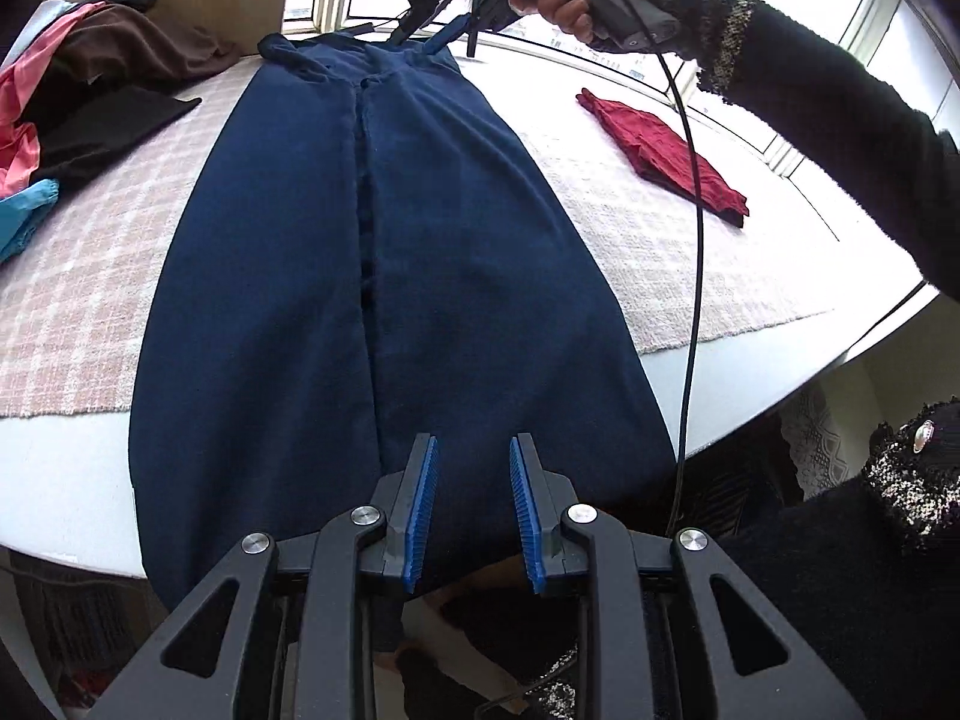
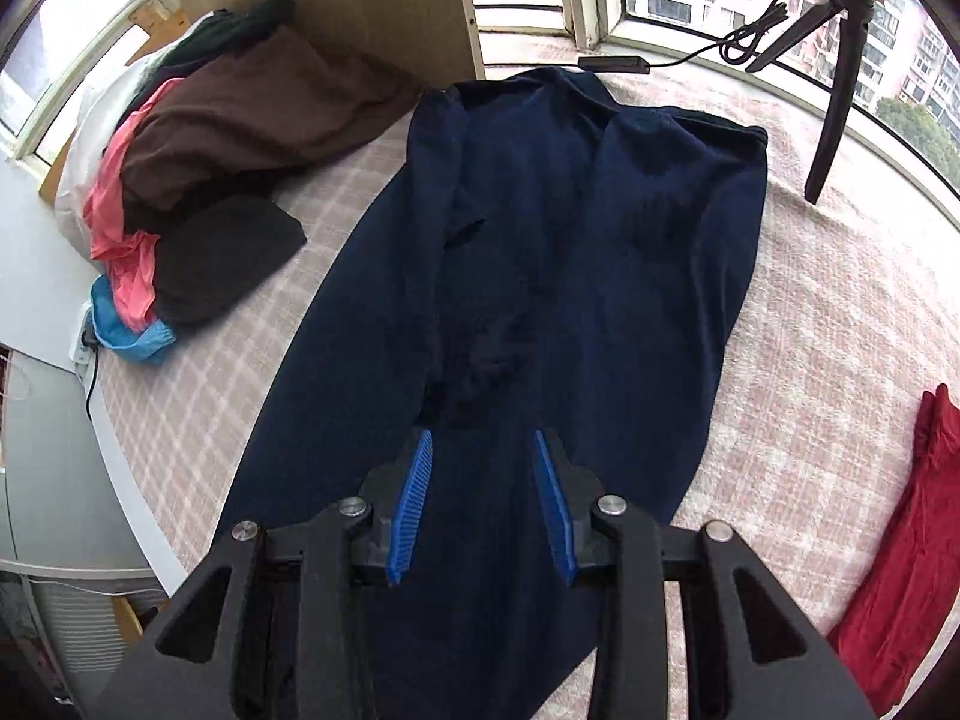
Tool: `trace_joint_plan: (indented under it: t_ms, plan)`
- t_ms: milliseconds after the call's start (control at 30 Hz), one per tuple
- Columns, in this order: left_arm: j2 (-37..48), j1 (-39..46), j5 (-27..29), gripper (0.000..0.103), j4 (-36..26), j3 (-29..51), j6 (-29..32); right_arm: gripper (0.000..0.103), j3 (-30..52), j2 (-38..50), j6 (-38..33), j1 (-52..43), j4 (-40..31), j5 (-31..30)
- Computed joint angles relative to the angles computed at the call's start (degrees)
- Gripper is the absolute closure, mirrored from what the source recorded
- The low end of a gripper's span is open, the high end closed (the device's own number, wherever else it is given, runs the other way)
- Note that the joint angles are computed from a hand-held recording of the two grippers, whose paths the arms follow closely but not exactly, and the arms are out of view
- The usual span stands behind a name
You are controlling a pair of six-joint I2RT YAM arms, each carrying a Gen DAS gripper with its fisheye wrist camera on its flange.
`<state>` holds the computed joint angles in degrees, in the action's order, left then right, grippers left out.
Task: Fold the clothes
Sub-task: 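Grasp the middle of the navy garment's end with the right gripper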
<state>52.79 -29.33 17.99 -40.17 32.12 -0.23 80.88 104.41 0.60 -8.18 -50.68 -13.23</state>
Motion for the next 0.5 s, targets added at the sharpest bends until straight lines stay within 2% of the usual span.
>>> trace_joint_plan:
  t_ms: [100, 200, 367, 433, 500]
  plan:
    - [-2.7, -0.8, -2.3, 0.079, -1.8, -0.1, -2.6, 0.068, 10.2, 11.1, 5.0, 1.2, -3.4, 1.8]
    - [-5.5, 0.1, -3.3, 0.077, -3.7, -0.9, -4.3, 0.068, 16.9, 17.4, 7.9, 1.6, -6.7, 1.7]
    - [-9.4, 0.9, -3.7, 0.077, -5.9, -2.7, -4.9, 0.068, 23.6, 23.0, 9.9, 4.2, -10.6, 6.5]
    - [-10.6, 1.6, -3.4, 0.077, -6.0, -3.4, -4.5, 0.058, 25.6, 24.5, 10.1, 5.5, -12.1, 8.0]
    - [-11.4, 2.7, -2.6, 0.077, -5.7, -4.3, -3.9, 0.057, 26.9, 25.4, 9.7, 7.6, -13.6, 11.3]
